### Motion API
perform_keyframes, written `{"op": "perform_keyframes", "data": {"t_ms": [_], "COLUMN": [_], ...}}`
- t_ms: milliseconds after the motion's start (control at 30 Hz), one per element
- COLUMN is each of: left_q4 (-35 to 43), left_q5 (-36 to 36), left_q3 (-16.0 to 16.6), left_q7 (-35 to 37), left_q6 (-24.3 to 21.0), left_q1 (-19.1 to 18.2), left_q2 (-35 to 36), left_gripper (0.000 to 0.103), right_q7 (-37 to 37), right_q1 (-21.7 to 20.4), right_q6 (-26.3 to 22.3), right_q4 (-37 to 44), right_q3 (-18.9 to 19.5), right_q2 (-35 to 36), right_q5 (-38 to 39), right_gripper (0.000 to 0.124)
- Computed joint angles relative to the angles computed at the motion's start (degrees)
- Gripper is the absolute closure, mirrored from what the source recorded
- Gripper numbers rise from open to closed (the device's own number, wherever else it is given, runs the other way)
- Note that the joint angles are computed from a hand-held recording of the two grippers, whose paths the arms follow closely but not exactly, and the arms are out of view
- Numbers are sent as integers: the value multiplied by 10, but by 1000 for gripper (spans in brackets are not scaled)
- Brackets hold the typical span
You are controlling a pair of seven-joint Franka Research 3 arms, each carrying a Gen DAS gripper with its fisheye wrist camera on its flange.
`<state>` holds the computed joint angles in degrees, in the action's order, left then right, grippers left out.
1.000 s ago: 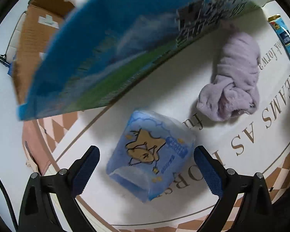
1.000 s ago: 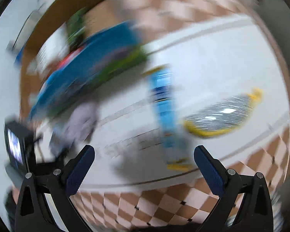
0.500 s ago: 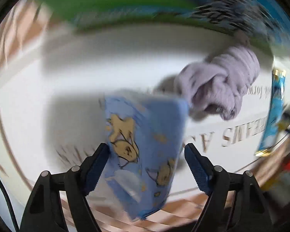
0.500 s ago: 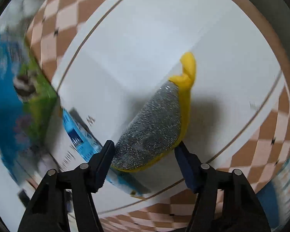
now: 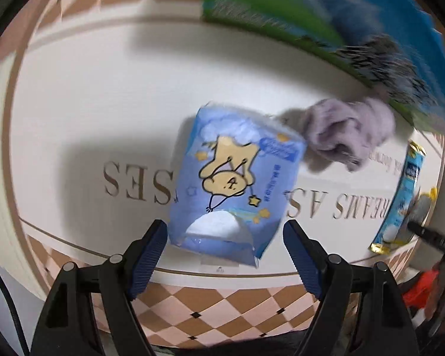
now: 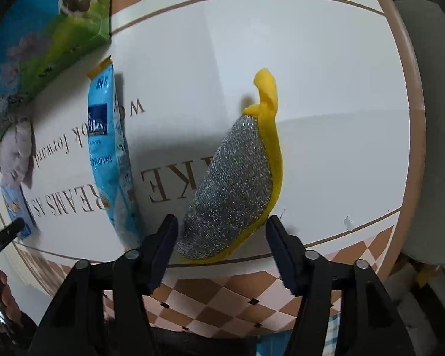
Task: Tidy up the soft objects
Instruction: 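Place the tissue pack with the left tool into the box while the right tool releases the sponge there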
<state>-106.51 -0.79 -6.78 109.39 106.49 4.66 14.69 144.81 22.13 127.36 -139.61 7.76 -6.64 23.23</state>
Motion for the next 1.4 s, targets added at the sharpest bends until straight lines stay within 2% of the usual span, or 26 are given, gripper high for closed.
{"op": "perform_keyframes", "data": {"t_ms": [167, 300, 467, 533, 600, 700, 900, 1000, 1100, 1200, 1300, 1400], "left_q4": [-16, 39, 23, 2, -15, -11, -44, -36, -8, 51, 147, 278], "left_q5": [35, 60, 77, 73, 65, 50, 18, -22, -80, -137, -164, -143], "left_q3": [-5, -7, -9, -9, -11, -12, -12, -12, -14, -17, -31, -46], "left_q7": [2, -24, -46, -47, -50, -48, -7, 25, 54, 68, 53, 7], "left_q6": [52, 33, 58, 77, 81, 68, 74, 50, 5, -46, -85, -120], "left_q1": [-17, -32, -37, -31, -30, -26, -15, -11, -14, -24, -44, -70], "left_q2": [-4, 53, 62, 48, 31, 27, -29, -54, -82, -81, -29, 60], "left_gripper": [23, 23, 25, 34, 53, 63, 65, 65, 65, 65, 65, 65], "right_q7": [34, 52, 58, 65, 65, 65, 83, 74, 45, -4, -43, -73], "right_q1": [-4, -6, -11, -12, -16, -16, -10, -14, -21, -33, -41, -47], "right_q6": [35, 48, 52, 53, 53, 56, 41, 23, -3, -3, 9, 17], "right_q4": [-31, -39, -51, -55, -65, -68, -47, -37, -11, 40, 108, 184], "right_q3": [-1, -1, -5, -2, -3, 2, 13, 13, 9, -1, -1, -1], "right_q2": [-23, -21, -29, -35, -48, -50, -84, -124, -159, -146, -106, -38], "right_q5": [9, 15, 14, 4, -5, -17, -48, -72, -92, -104, -109, -131], "right_gripper": [50, 50, 53, 63, 64, 66, 68, 68, 68, 68, 68, 68]}}
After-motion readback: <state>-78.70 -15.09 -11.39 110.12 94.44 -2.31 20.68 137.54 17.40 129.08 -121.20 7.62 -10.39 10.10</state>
